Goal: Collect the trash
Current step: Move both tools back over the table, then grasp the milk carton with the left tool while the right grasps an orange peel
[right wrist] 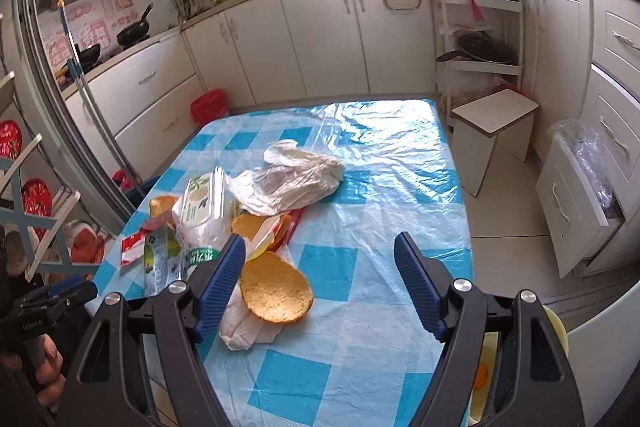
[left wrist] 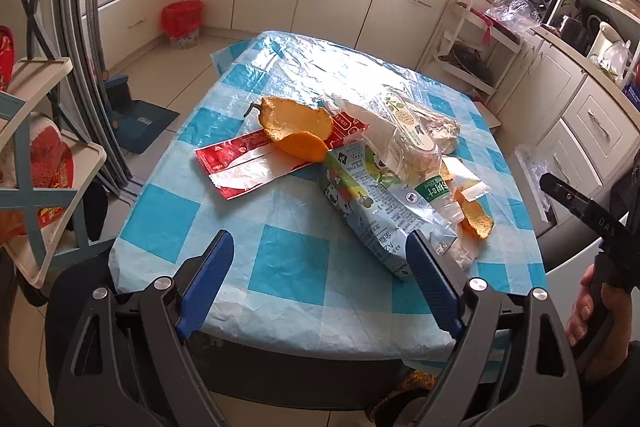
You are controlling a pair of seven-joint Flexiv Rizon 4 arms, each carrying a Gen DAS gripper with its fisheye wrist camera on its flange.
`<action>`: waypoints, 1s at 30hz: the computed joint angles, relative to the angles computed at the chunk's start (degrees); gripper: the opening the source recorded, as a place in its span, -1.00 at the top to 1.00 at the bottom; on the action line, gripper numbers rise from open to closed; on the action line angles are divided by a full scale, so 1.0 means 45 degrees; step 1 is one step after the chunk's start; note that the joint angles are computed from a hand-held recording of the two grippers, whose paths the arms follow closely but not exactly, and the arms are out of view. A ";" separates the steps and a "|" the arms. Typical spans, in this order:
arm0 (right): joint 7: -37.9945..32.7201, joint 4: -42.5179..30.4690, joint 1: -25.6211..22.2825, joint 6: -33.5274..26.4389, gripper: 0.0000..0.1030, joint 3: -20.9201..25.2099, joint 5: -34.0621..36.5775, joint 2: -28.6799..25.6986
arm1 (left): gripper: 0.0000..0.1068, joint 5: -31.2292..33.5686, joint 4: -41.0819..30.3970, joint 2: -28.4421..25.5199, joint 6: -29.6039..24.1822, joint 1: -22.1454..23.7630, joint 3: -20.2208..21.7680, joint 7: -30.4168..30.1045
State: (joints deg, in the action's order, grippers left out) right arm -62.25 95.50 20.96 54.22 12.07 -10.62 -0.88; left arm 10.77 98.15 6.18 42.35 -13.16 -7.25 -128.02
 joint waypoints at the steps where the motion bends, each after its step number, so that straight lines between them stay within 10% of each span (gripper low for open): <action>1: -0.0303 -0.0069 0.0061 -0.0137 -0.44 0.0053 0.0128 -0.0052 | -0.57 -0.0135 0.0031 -0.0040 0.0033 -0.0010 0.0019 0.0048; 30: -0.2854 -0.0748 0.1238 -0.1790 -0.44 0.0551 0.0514 -0.1153 | -0.57 -0.5060 0.0067 -0.2518 0.2022 -0.0305 0.0458 0.0870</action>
State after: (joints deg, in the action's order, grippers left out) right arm -75.09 92.13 26.53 46.17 14.55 -8.31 -6.07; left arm -11.99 98.45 -5.15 51.44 -14.53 -5.19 -124.10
